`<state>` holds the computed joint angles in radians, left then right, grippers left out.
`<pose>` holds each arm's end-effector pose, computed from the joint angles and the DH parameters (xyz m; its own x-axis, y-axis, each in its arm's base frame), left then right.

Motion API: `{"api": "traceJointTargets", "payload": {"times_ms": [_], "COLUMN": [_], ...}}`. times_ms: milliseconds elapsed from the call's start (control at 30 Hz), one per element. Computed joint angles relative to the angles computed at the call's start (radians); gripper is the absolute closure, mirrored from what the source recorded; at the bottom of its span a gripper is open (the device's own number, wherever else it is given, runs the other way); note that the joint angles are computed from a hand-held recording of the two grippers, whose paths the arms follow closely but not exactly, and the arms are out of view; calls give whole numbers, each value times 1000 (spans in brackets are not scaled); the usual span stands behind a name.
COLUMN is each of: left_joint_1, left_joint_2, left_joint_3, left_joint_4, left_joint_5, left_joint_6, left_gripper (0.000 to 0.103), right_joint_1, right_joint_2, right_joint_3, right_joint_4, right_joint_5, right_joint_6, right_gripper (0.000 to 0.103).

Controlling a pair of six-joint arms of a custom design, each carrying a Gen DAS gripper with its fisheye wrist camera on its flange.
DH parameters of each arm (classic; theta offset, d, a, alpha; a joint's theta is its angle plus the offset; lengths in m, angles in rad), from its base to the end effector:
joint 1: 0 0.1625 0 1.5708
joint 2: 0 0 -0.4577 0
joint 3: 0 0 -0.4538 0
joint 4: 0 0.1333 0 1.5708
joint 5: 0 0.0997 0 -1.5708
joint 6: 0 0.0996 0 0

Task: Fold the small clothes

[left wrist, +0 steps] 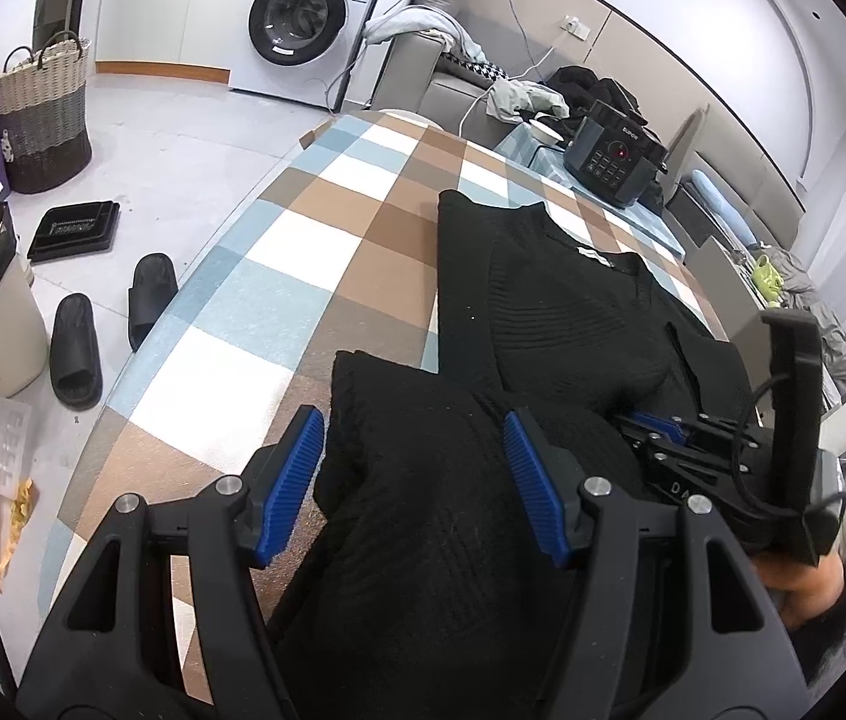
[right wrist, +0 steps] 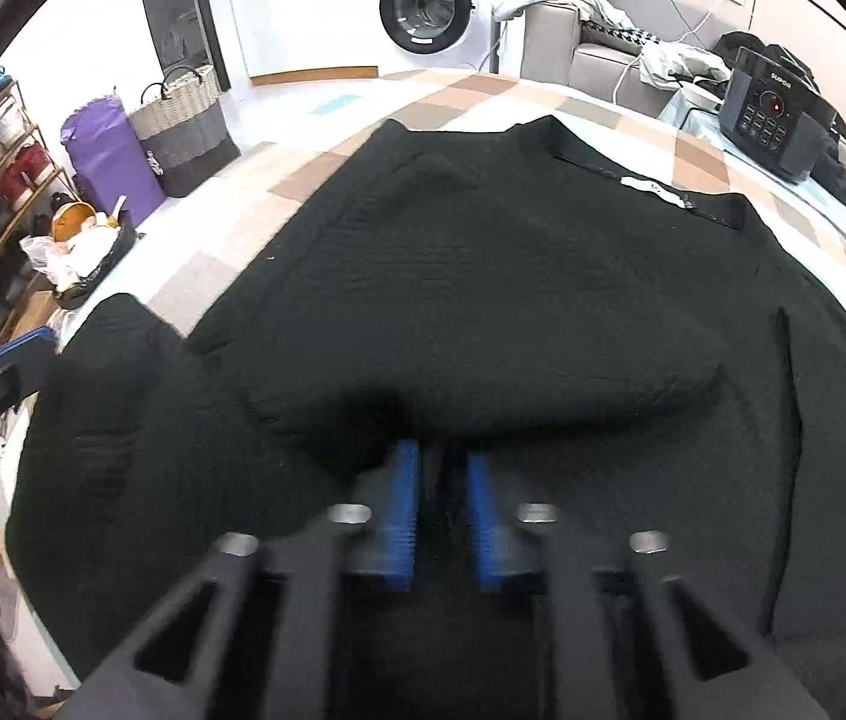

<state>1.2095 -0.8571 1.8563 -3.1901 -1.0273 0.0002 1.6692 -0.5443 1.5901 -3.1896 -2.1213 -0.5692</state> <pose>-0.0660 -0.6975 0.1154 -0.9068 0.0216 -0.4210 0.2879 0.7613 -0.5810 0.1544 -0.7372 -0.0105 -0.6934 -0.2835 0.6625 -0.5417 0.8114 -0.2198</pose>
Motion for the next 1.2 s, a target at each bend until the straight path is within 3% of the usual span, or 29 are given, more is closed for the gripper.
{"api": "traceJointTargets", "payload": {"times_ms": [167,300,367,433,500,667,767,1000,1067,1133,1200], "left_joint_1": [-2,-6,-11,-16,-19,-22,-20,-7,0,8,14], "left_joint_2": [0,5,6,5,4,2,1,8,12,16,18], "left_joint_3": [1,-3,0,5,9,10,9,-10,-16,-24,-31], "left_joint_4": [-3,4,0,-4,-6,-2,0,14,16,17,21], "left_joint_5": [-4,-9,-11,-7,-2,4,6,0,-6,-12,-15], "left_joint_6": [3,4,10,16,18,4,8,6,5,5,1], "left_gripper": [43,43,43,43,43,43,43,43,43,43,43], "right_joint_1": [3,1,-7,-20,-35,-68,-104,-120,-116,-104,-91], "right_joint_2": [-60,-96,-118,-133,-155,-177,-198,-143,-115,-80,-58], "right_joint_3": [76,115,136,143,156,148,142,31,-6,-42,-66], "right_joint_4": [-47,-4,-1,-5,-16,-31,-28,11,20,3,-17], "right_joint_5": [-9,-48,-8,29,69,116,228,255,223,171,169], "right_joint_6": [53,116,131,163,208,327,402,508,518,475,399], "right_gripper": [92,91,85,69,65,63,63,61,64,90,98]}}
